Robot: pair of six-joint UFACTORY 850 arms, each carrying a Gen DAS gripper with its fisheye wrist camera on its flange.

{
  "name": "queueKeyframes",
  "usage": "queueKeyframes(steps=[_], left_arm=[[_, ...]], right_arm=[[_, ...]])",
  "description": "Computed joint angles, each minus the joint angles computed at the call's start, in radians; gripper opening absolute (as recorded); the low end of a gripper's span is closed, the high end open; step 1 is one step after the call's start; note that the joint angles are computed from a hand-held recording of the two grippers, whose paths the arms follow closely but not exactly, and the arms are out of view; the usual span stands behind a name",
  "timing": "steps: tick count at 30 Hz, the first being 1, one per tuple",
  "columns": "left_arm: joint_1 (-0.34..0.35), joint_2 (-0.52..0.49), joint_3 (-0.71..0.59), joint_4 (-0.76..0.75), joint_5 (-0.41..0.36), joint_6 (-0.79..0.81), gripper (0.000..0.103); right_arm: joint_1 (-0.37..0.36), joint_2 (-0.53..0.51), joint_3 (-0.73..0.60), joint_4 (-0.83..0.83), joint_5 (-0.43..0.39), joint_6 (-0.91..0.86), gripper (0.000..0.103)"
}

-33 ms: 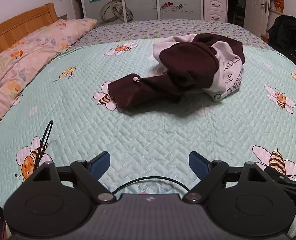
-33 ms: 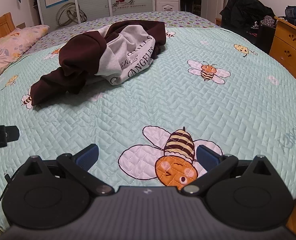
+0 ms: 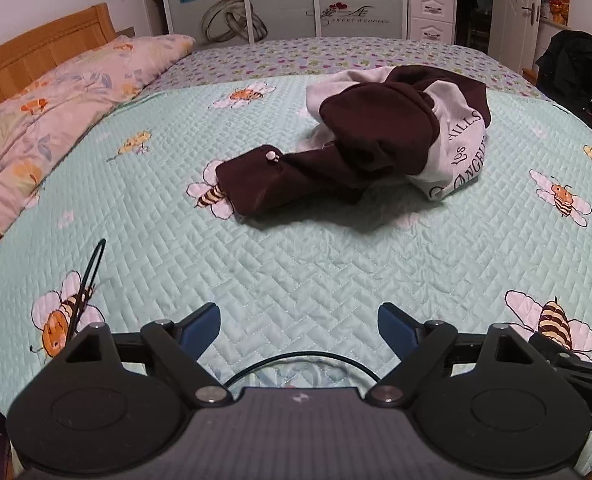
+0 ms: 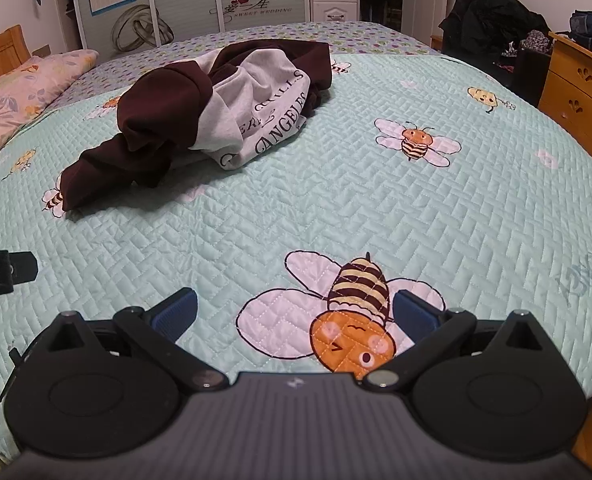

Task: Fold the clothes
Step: 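Move both tools toward the crumpled grey-and-maroon sweatshirt on the bed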

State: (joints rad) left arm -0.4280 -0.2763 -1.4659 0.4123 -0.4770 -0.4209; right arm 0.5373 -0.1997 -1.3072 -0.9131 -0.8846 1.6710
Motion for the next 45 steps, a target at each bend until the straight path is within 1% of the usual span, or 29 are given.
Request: queueKeyframes(steps=[4,6,9,15,16,18,21,24,26,30,32,33,34,35,39,41,43,45], left_arm=[[0.0,0.005,0.008,0.001,-0.011,0.008,0.087],[0.011,-0.011,-0.018,-0.058,-0.043,0.045,0.088],[0.012,-0.024,-0.035,-0.069,-0.063,0.046,0.089],[0.015,-0.036,-0.034,-0.077,-0.061,0.049,0.09],[0.016,-0.037,-0.034,-0.078,-0.061,0.049,0.091],[0.017,-0.043,-0.034,-0.089,-0.063,0.059,0.101],[0.024,-0.059,-0.033,-0.14,-0.061,0.116,0.102],[0.037,-0.101,-0.063,-0.229,-0.106,0.199,0.102],[0.04,-0.152,-0.108,-0.236,-0.169,0.214,0.102],[0.026,-0.202,-0.127,-0.106,-0.163,0.109,0.102],[0.036,-0.228,-0.143,-0.155,-0.154,0.133,0.102],[0.048,-0.235,-0.144,-0.213,-0.14,0.162,0.102],[0.06,-0.249,-0.155,-0.275,-0.144,0.192,0.102],[0.066,-0.262,-0.164,-0.3,-0.15,0.198,0.102],[0.054,-0.243,-0.124,-0.247,-0.104,0.176,0.103],[0.057,-0.239,-0.117,-0.258,-0.09,0.179,0.103],[0.061,-0.233,-0.109,-0.273,-0.08,0.196,0.102],[0.062,-0.231,-0.111,-0.277,-0.081,0.218,0.103]], right_arm=[[0.0,-0.001,-0.001,0.006,0.001,-0.003,0.103],[0.0,0.0,-0.001,0.01,0.0,-0.006,0.103],[0.0,0.002,-0.001,0.017,-0.001,-0.013,0.103],[-0.005,-0.007,-0.009,0.022,0.001,-0.024,0.103],[-0.005,-0.007,-0.009,0.022,0.001,-0.025,0.103],[-0.005,-0.009,-0.009,0.022,0.001,-0.025,0.103],[-0.009,-0.016,-0.006,0.031,0.002,-0.035,0.103],[-0.023,-0.033,-0.006,0.058,0.006,-0.051,0.103],[-0.031,-0.042,-0.002,0.064,0.007,-0.053,0.103],[-0.04,-0.055,0.014,0.012,0.0,-0.018,0.103],[-0.044,-0.063,0.02,-0.025,-0.004,0.005,0.103],[-0.047,-0.068,0.023,-0.045,-0.005,0.016,0.103],[-0.049,-0.073,0.028,-0.07,0.0,0.035,0.103],[-0.05,-0.08,0.031,-0.095,0.004,0.052,0.103],[-0.068,-0.109,0.022,-0.112,0.031,0.031,0.103],[-0.082,-0.122,0.007,-0.108,0.051,0.016,0.103],[-0.093,-0.129,-0.008,-0.153,0.062,0.03,0.103],[-0.102,-0.134,-0.024,-0.237,0.068,0.059,0.103]])
